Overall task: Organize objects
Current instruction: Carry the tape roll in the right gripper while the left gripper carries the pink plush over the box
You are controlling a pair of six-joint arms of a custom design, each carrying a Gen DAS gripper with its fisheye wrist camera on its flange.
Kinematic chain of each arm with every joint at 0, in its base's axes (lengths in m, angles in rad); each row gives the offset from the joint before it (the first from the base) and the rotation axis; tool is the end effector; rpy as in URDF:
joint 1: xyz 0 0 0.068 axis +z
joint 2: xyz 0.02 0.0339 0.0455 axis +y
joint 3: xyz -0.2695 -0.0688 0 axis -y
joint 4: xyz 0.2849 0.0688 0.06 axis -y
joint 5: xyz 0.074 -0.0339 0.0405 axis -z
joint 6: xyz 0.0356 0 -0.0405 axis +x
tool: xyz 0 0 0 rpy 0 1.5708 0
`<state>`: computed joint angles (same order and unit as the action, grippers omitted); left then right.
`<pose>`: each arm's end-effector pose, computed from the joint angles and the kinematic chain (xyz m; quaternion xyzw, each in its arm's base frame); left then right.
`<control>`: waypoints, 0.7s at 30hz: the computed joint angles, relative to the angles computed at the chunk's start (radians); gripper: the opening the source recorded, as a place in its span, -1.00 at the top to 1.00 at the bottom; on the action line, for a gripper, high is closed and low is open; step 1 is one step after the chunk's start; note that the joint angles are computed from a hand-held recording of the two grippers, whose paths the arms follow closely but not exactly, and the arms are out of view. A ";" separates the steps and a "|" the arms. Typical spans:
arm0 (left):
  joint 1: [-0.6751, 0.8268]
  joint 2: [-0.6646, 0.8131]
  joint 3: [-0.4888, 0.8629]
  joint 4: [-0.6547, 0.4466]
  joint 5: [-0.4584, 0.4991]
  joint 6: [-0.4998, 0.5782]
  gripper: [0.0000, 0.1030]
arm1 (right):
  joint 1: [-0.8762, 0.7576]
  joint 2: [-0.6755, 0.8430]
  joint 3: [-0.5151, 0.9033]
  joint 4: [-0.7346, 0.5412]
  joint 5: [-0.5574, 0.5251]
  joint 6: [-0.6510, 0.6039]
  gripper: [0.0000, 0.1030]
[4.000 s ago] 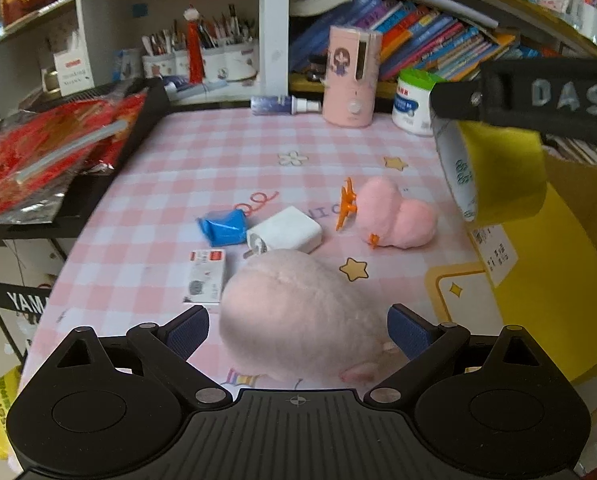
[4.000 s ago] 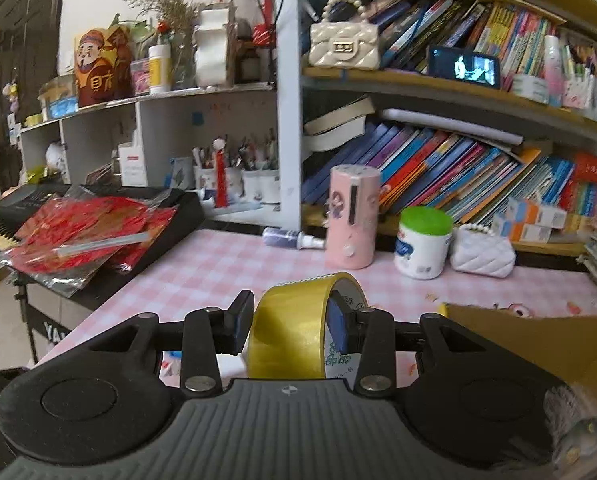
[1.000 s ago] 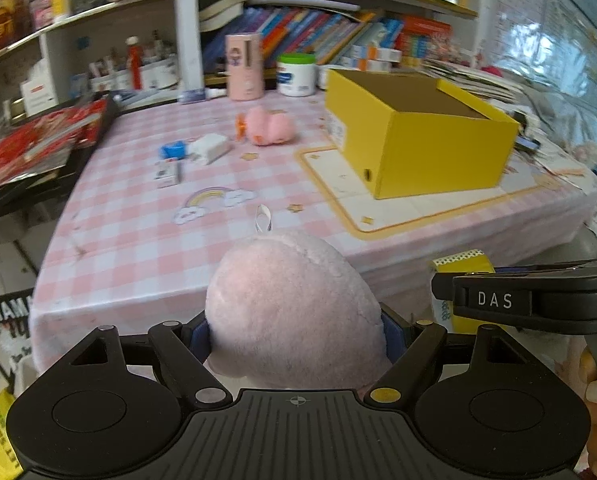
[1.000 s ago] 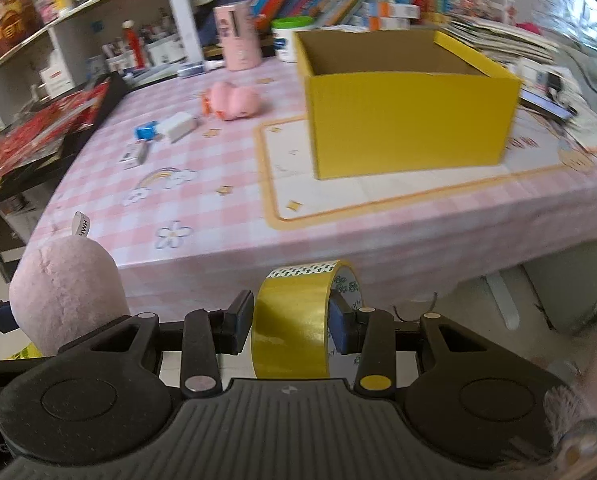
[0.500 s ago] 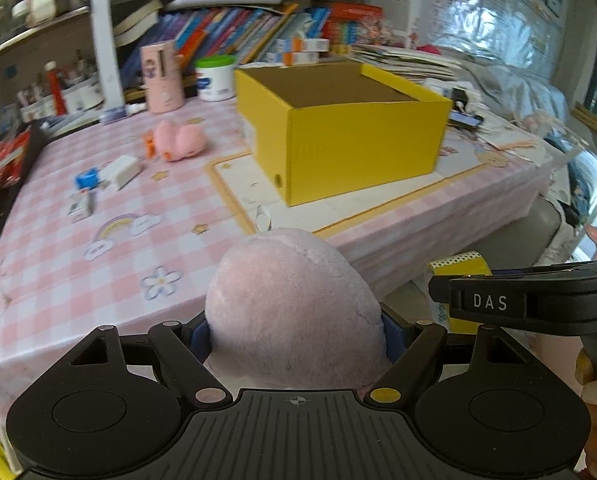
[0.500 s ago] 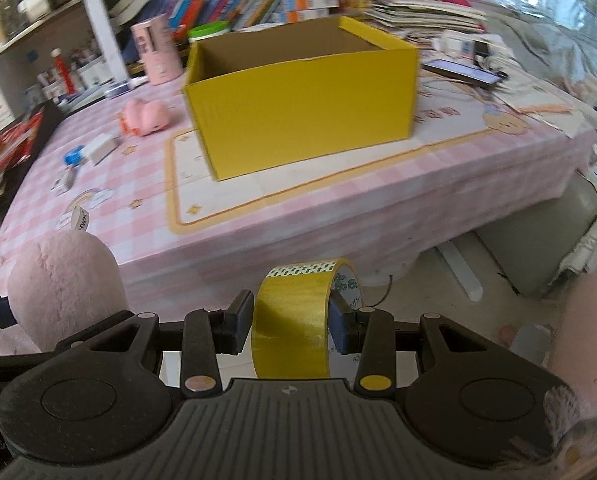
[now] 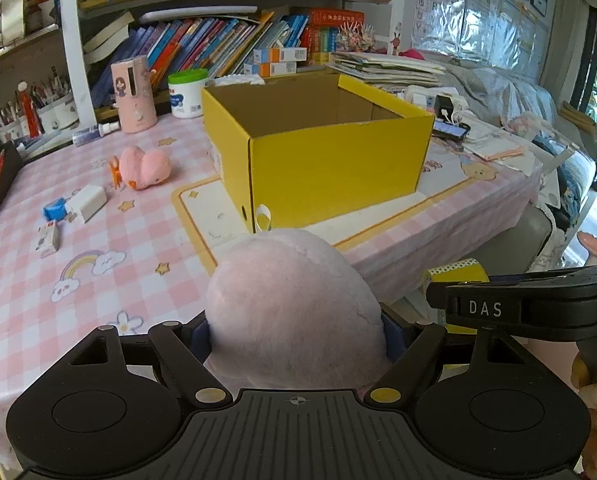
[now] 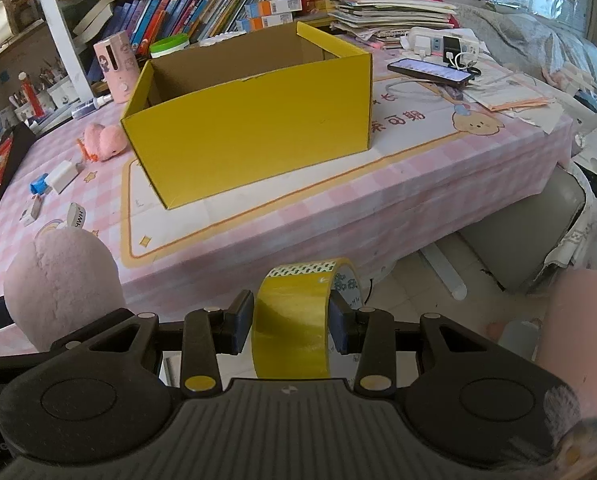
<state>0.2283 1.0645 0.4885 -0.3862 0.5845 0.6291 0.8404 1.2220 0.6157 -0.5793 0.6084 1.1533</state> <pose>0.2189 0.0307 0.1593 0.2665 0.8781 -0.1307 0.3752 0.1719 0.1615 0.1581 0.2025 0.9161 -0.0063 0.3460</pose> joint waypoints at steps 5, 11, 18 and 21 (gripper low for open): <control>-0.051 0.003 0.011 0.058 -0.018 -0.068 -0.56 | -0.060 -0.025 -0.002 0.028 -0.006 -0.084 0.28; -0.110 0.017 0.033 0.137 -0.042 -0.158 -0.56 | -0.139 -0.056 0.008 0.078 -0.006 -0.213 0.28; -0.188 0.040 0.061 0.277 -0.093 -0.246 -0.56 | -0.257 -0.091 0.024 0.193 -0.021 -0.431 0.28; -0.229 0.061 0.082 0.345 -0.120 -0.291 -0.56 | -0.317 -0.107 0.031 0.283 -0.034 -0.557 0.28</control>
<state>-0.0010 1.1255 0.5707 -0.0407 0.4641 0.3382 0.5231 1.1150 0.6462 -0.2963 0.5746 0.5966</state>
